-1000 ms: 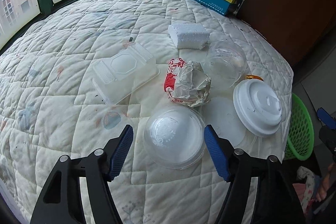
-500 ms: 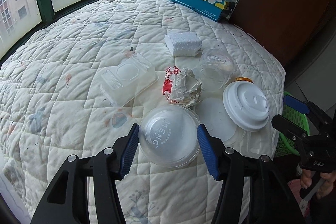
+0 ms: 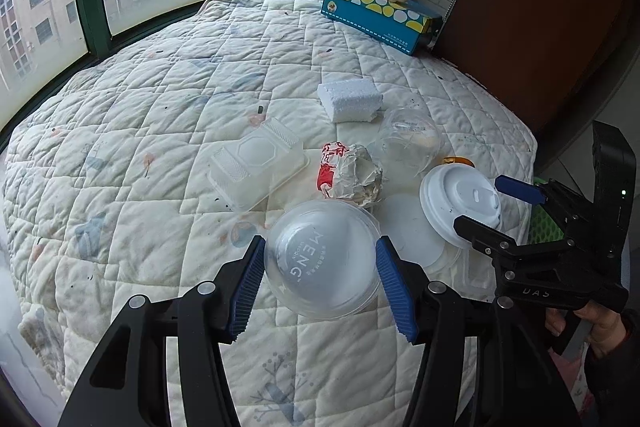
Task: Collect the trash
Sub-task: 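Grasp the white cup lid with the right gripper while the left holds the container, then carry both items to the basket and release the white lid from the right gripper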
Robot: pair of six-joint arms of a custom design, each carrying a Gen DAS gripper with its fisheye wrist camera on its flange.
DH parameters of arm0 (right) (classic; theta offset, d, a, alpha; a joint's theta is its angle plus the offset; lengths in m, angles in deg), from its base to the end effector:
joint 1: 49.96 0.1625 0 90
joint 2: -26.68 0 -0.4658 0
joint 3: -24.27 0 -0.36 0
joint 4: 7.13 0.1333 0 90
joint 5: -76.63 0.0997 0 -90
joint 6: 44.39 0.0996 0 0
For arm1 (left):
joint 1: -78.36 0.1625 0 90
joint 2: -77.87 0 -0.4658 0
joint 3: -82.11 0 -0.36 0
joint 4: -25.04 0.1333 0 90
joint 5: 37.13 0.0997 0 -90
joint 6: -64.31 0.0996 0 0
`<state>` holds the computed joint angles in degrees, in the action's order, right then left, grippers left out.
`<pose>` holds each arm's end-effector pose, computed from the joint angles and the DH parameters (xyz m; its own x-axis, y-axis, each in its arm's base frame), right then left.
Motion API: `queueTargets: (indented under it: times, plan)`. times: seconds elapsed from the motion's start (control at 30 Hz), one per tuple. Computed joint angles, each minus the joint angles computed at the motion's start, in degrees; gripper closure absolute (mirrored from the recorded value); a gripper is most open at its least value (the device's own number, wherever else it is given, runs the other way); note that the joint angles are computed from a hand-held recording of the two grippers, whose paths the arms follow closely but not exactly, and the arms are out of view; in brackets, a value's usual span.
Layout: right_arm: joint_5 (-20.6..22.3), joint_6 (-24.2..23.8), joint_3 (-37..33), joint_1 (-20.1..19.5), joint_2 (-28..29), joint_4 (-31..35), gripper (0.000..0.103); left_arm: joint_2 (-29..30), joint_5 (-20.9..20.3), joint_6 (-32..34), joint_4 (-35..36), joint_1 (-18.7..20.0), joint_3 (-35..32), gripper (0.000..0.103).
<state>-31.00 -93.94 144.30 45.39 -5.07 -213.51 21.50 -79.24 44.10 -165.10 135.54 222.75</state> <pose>0.1530 -0.5276 0.0110 -0.5617 -0.6339 0.5318 -0.7856 0.6103 -0.1023 -0.0471 -0.4552 0.1552 -0.8121 -0.0982 -0.5752 0.2566 0.8252 -0.5031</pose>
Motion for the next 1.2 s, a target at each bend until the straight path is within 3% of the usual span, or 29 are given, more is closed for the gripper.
queueTargets:
  times: [0.3,0.67,0.93,1.2]
  plan:
    - [0.04,0.33,0.02,-0.17,0.15,-0.32,0.018,0.05,0.35,-0.53,0.09,-0.40,-0.17,0.049]
    - [5.66,3.21,4.93,-2.21,-6.01,-2.81,0.018,0.74,0.48,-0.34,-0.01,-3.36,-0.58,0.048]
    - [7.26,3.08,9.84,-6.06,-11.36,-7.63,0.018,4.31,-1.33,1.23,0.23,-6.54,-3.55,0.048]
    - [7.60,3.94,12.58,-12.99,-17.17,-10.05,0.018,10.62,-4.73,3.68,1.40,-9.12,-9.52,0.048]
